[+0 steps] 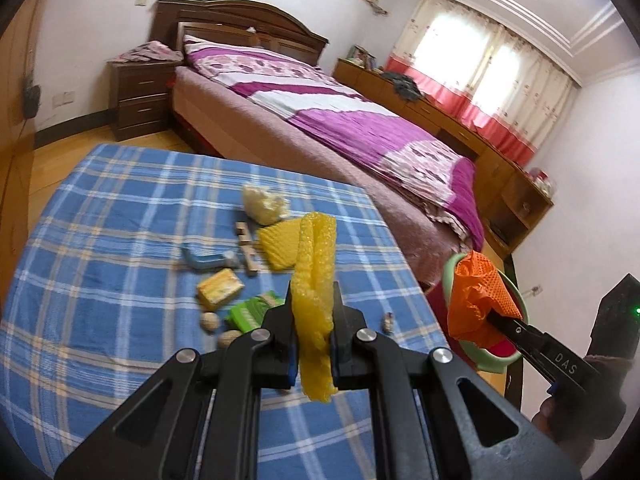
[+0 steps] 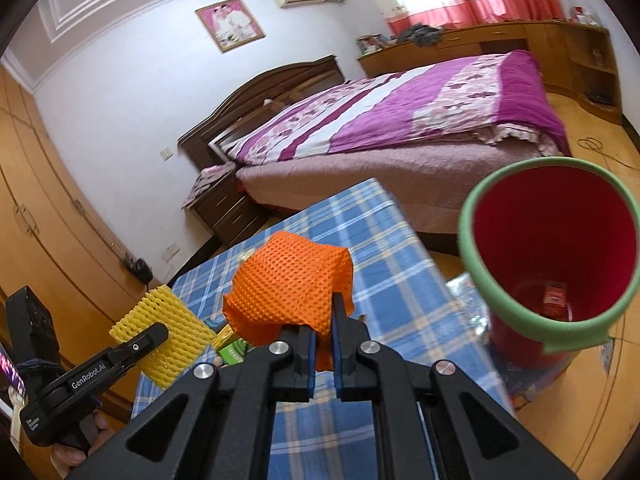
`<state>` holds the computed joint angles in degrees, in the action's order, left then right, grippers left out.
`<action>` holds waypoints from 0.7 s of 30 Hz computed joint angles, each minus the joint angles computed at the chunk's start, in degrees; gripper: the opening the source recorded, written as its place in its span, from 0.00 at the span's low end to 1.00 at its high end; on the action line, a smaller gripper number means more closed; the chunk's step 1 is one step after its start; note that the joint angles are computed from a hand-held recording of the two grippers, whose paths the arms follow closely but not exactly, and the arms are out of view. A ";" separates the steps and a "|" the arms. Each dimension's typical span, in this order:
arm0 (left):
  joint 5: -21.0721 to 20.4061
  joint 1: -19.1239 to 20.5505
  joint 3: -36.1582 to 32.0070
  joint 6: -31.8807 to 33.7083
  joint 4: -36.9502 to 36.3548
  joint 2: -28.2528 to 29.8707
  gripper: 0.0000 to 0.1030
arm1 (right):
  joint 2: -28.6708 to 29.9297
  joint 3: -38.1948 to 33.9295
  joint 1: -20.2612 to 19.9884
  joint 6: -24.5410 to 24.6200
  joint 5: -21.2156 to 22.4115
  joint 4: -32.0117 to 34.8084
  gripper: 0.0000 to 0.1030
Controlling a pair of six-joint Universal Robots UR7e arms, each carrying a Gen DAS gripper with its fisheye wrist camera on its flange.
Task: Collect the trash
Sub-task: 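Carry both foam nets over the red bucket and open both grippers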
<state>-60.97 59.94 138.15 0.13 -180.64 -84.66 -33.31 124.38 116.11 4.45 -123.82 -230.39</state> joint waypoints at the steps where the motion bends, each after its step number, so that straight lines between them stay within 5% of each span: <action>1: -0.10 -0.55 -0.01 -0.11 0.27 0.28 0.10 | -0.58 1.07 -0.25 0.36 -0.29 -1.18 0.07; 21: -7.61 -9.38 -6.07 1.85 1.95 16.30 0.10 | -6.24 13.44 -8.51 1.05 -4.06 -18.19 0.08</action>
<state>-68.58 50.56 132.07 1.98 -178.69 -68.35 -39.55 137.82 107.60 5.50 -127.88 -248.57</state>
